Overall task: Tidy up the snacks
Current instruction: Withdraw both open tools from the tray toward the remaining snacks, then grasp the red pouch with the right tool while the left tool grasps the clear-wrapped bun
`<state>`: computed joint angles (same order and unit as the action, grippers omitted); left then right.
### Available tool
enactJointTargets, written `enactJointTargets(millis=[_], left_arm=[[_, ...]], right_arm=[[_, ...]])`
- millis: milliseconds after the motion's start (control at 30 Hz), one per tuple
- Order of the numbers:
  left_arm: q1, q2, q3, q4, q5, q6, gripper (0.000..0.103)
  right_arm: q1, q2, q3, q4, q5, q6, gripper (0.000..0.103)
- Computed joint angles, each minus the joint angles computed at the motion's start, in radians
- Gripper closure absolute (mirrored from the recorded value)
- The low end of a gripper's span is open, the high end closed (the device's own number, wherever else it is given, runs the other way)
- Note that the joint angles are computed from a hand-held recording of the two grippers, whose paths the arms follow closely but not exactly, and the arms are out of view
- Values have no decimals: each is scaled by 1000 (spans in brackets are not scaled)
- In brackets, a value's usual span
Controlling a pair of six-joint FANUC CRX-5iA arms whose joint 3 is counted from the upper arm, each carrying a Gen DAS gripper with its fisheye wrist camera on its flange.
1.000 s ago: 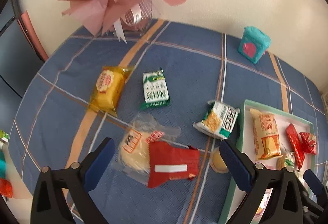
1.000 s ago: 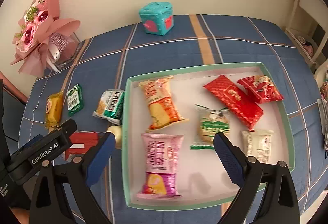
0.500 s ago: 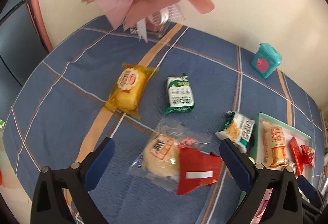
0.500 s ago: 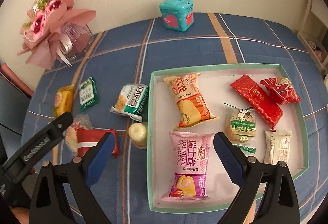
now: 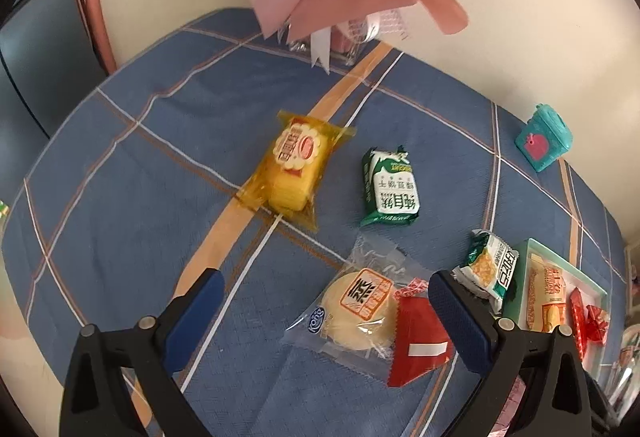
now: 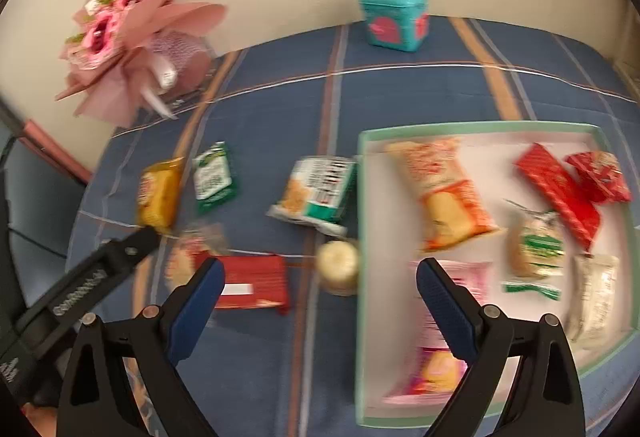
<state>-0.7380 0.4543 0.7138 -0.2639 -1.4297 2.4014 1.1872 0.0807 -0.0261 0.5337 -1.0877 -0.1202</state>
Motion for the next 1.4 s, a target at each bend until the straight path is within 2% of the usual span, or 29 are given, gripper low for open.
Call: enactJointTargets(millis=[233, 333, 467, 700, 767, 933, 1000, 1200, 1267, 1300, 1400], left_arm=[[49, -31, -88, 74, 44, 32, 0], [63, -38, -108, 90, 54, 31, 0], [92, -49, -162, 175, 115, 9, 1], [115, -43, -210, 264, 166, -20, 1], [124, -38, -226, 306, 185, -40, 3], [134, -29, -258, 392, 230, -87, 15], [128, -21, -245, 384, 220, -83, 17], [120, -44, -267, 376, 232, -74, 21], [124, -60, -295, 396, 268, -81, 38], [138, -72, -321, 427, 294, -93, 42], [134, -74, -313, 414, 287, -88, 45]], right_arm=[[-14, 41, 38, -50, 95, 80, 6], [-20, 63, 60, -81, 109, 108, 6], [-32, 89, 80, -109, 139, 129, 7], [-58, 131, 114, -173, 155, 163, 7], [-66, 136, 117, -190, 163, 163, 10], [-77, 145, 117, -217, 189, 166, 24], [-79, 143, 112, -218, 200, 161, 31], [-77, 137, 106, -219, 201, 158, 34], [-74, 132, 101, -218, 201, 155, 35], [-71, 124, 92, -216, 201, 150, 35], [-69, 115, 83, -211, 196, 135, 35]])
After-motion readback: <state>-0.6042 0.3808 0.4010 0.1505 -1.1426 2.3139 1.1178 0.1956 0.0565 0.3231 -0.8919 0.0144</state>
